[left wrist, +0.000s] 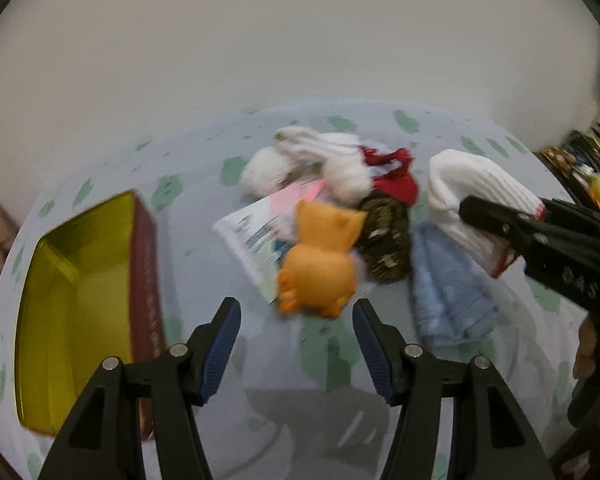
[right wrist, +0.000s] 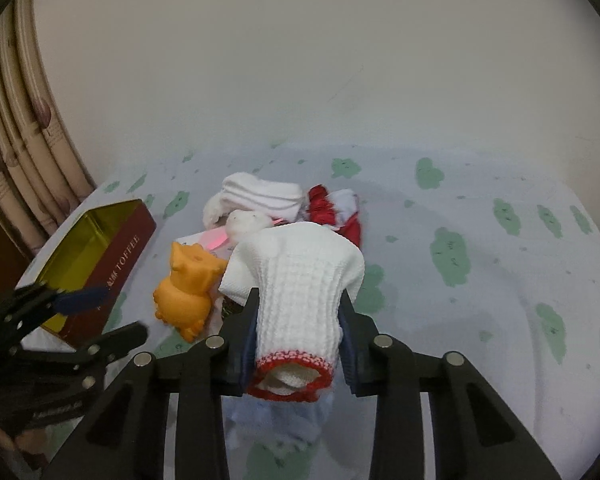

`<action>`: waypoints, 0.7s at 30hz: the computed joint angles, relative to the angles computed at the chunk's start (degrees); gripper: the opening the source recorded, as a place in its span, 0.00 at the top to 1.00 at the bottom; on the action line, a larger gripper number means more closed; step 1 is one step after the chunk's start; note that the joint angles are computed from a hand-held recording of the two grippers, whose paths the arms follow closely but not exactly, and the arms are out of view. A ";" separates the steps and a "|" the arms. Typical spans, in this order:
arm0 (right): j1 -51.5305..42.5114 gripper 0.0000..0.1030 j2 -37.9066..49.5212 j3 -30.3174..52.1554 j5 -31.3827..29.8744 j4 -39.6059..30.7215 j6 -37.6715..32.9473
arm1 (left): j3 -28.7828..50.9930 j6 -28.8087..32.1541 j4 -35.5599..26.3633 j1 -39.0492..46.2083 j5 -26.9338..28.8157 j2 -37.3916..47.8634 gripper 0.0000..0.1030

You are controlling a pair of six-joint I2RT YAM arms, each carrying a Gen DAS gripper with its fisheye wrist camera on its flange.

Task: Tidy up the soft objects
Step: 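Grasp the white knit glove with red cuff with the right tool, then grasp the orange rubber cat toy with the left tool while the right tool holds the glove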

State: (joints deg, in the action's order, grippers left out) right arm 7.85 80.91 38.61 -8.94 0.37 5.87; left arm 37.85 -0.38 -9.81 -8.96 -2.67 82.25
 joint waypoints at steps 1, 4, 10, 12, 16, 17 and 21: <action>-0.32 0.70 -1.37 -0.95 -0.12 0.05 0.14 | 1.20 0.20 -0.09 -0.24 0.60 0.98 0.42; -1.60 0.70 -2.89 -1.91 -1.96 0.02 0.72 | 5.35 -0.16 -1.11 -0.64 2.12 5.20 0.42; -2.39 0.70 -3.42 -2.50 -3.88 0.60 1.14 | 10.87 -1.56 -2.59 -0.75 2.86 11.66 0.42; -2.36 0.70 -3.39 -2.61 -4.32 0.69 1.04 | 12.32 -2.44 -2.84 -0.44 2.72 13.47 0.42; -2.29 0.70 -3.60 -3.00 -4.55 1.35 0.74 | 15.47 -3.04 -2.86 -0.46 1.44 17.52 0.42; -2.31 0.70 -3.62 -3.11 -4.48 1.49 0.68 | 15.98 -3.07 -2.93 -0.56 1.01 18.13 0.42; -2.89 0.69 -3.69 -3.42 -5.40 1.82 0.83 | 16.35 -3.56 -1.78 0.03 2.97 18.96 0.42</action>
State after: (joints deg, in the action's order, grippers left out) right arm 4.96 77.22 35.20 -14.33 2.19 6.69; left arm 54.20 -3.95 -11.59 -8.93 0.30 101.21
